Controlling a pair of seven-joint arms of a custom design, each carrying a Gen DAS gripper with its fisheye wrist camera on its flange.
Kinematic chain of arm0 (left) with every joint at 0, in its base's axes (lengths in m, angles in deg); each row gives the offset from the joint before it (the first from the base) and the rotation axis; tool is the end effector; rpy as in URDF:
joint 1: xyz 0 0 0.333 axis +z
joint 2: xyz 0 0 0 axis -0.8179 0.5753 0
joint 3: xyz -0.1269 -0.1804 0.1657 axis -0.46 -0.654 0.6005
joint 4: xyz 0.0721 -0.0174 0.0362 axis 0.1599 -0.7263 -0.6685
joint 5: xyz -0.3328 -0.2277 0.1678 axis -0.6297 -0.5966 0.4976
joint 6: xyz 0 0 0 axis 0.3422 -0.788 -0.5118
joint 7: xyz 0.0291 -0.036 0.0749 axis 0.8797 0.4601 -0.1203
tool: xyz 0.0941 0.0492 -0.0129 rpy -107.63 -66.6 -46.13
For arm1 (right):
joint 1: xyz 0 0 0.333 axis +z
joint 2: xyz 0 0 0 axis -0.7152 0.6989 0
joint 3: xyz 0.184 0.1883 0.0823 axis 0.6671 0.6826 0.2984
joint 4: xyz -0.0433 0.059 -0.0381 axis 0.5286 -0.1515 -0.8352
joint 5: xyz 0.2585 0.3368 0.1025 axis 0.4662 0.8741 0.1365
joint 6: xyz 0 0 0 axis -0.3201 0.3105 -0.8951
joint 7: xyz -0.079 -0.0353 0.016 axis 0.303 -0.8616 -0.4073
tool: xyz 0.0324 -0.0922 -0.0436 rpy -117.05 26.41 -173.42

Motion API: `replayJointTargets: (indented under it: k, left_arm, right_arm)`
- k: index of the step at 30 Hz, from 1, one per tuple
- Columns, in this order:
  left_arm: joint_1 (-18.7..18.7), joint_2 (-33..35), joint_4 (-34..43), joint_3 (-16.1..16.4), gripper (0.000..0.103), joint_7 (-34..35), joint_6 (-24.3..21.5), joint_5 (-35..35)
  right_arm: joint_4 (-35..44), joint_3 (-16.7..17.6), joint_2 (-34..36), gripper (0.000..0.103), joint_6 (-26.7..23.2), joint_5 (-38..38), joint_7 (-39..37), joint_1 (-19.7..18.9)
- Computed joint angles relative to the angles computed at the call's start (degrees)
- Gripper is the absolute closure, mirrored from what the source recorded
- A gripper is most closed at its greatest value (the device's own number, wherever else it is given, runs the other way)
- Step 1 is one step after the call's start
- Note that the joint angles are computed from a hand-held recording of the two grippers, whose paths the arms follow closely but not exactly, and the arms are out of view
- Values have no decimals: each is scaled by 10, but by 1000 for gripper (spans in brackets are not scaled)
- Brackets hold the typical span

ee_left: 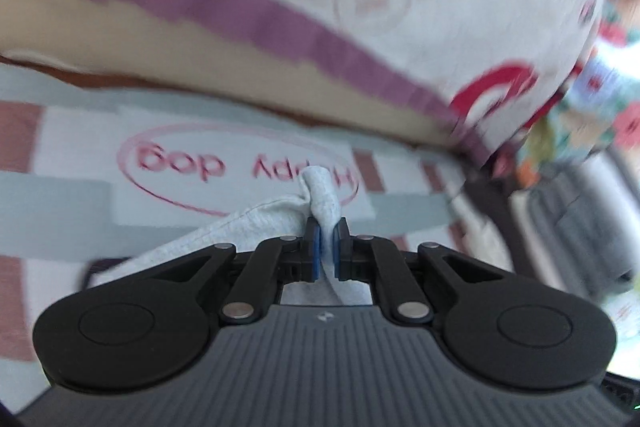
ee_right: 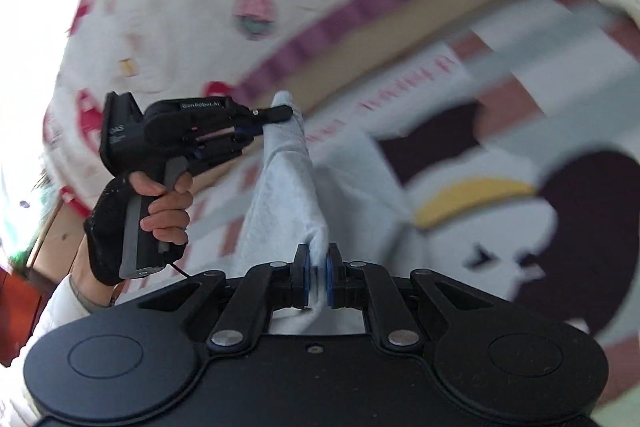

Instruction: Fold clothes

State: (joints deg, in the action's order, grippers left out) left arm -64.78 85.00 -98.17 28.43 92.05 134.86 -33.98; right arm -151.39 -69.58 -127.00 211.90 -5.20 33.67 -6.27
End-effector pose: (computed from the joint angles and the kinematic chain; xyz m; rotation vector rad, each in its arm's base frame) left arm 0.6526 -0.4019 0.4104 1.8463 -2.0202 1.3237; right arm 0.3408 0.1679 0.4176 -1.5388 1.4961 0.1777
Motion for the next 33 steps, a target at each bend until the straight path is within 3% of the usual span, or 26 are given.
replayJointTargets:
  k: [3,4,7,10,13,18,19,20,22,25,27,29,31,33]
  left_arm:
    - [-5,30,24,-9,90,-1,-3,-5]
    - [10,33,20,-29,88,14,5,-22]
    - [89,26,-10,-120,87,111,28,-104]
    - [144,-37,-80,-160,84,214,51,-144]
    - [149,-122,-169,-137,81,245,70,-153]
    - [76,-175,-256,-27,76,159,104,-123]
    - [74,-173,-260,-22,75,162,114,-129]
    - [85,-166,-260,-33,73,182,122,-149]
    - [123,-150,-249,-76,59,242,129,-201]
    - [136,-139,-236,-95,53,285,126,-228]
    - [101,-138,-233,-59,52,264,123,-185]
    - [71,-134,-232,-31,48,248,129,-132]
    - [48,-128,-231,-12,39,234,139,-75]
    - [41,-117,-230,-8,27,228,159,-39]
  right_arm:
    - [-4,14,16,93,-22,-19,30,-27]
    - [-1,17,22,93,-30,-25,37,-32]
    - [1,32,23,93,-38,-45,44,-44]
    - [-10,55,10,93,-28,-58,78,-51]
    - [-7,77,14,93,-37,-99,102,-64]
    - [7,104,20,93,-53,-168,131,-87]
    - [7,106,20,93,-49,-174,137,-85]
    - [6,99,19,93,-45,-175,138,-79]
    - [4,88,16,92,-37,-174,138,-67]
    - [-5,73,5,87,-30,-165,147,-58]
    - [-10,57,-1,86,-21,-149,153,-48]
    - [-17,39,-8,71,-9,-129,153,-34]
    - [-19,18,-8,61,0,-111,146,-19]
    - [-11,22,6,53,-6,-109,146,-19]
